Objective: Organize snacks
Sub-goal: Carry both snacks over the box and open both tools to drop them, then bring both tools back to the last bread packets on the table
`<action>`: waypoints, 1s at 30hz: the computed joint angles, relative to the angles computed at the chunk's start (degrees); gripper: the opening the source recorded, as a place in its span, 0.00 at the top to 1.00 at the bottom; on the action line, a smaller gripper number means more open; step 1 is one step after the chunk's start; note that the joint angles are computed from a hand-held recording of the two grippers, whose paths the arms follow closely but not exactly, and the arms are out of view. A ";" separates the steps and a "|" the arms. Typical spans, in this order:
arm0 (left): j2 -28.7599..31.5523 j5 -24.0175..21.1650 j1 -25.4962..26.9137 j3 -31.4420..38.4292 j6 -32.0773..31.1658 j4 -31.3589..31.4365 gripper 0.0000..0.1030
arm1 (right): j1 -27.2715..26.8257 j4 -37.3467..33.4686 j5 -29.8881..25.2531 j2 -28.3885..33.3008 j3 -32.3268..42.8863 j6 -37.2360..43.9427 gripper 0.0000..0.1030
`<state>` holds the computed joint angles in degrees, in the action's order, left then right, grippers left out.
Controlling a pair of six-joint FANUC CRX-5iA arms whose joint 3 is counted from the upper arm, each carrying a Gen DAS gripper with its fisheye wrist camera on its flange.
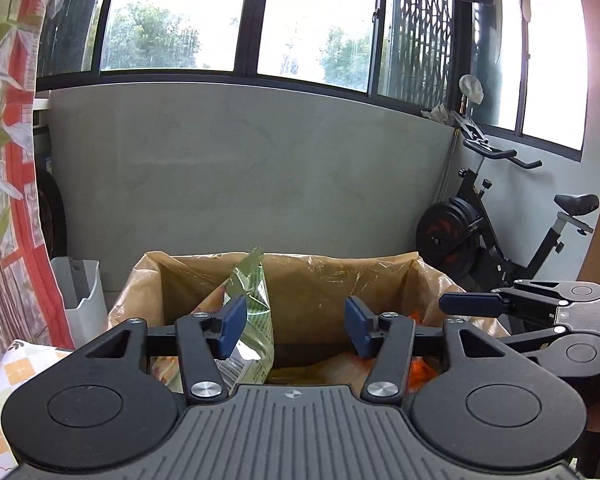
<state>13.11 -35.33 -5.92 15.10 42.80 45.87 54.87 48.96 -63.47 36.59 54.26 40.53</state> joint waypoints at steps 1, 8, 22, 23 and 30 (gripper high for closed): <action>-0.38 -0.36 0.11 -0.19 -0.05 0.00 0.45 | 0.27 0.25 0.28 -0.64 -0.91 -0.69 0.42; -5.56 -4.35 3.63 -5.44 -5.16 3.69 0.44 | 2.88 5.48 5.21 -8.05 -13.56 -10.03 0.39; -18.41 -16.66 13.98 -21.06 -7.48 2.77 0.44 | 10.91 12.96 8.84 -20.24 -37.41 -31.66 0.39; -18.95 -17.85 14.47 -22.38 -7.41 2.46 0.44 | 11.66 11.97 8.47 -20.47 -38.38 -32.49 0.39; -21.26 -17.27 15.42 -31.30 -5.62 1.71 0.45 | 14.70 -0.73 7.34 -18.52 -37.67 -27.57 0.39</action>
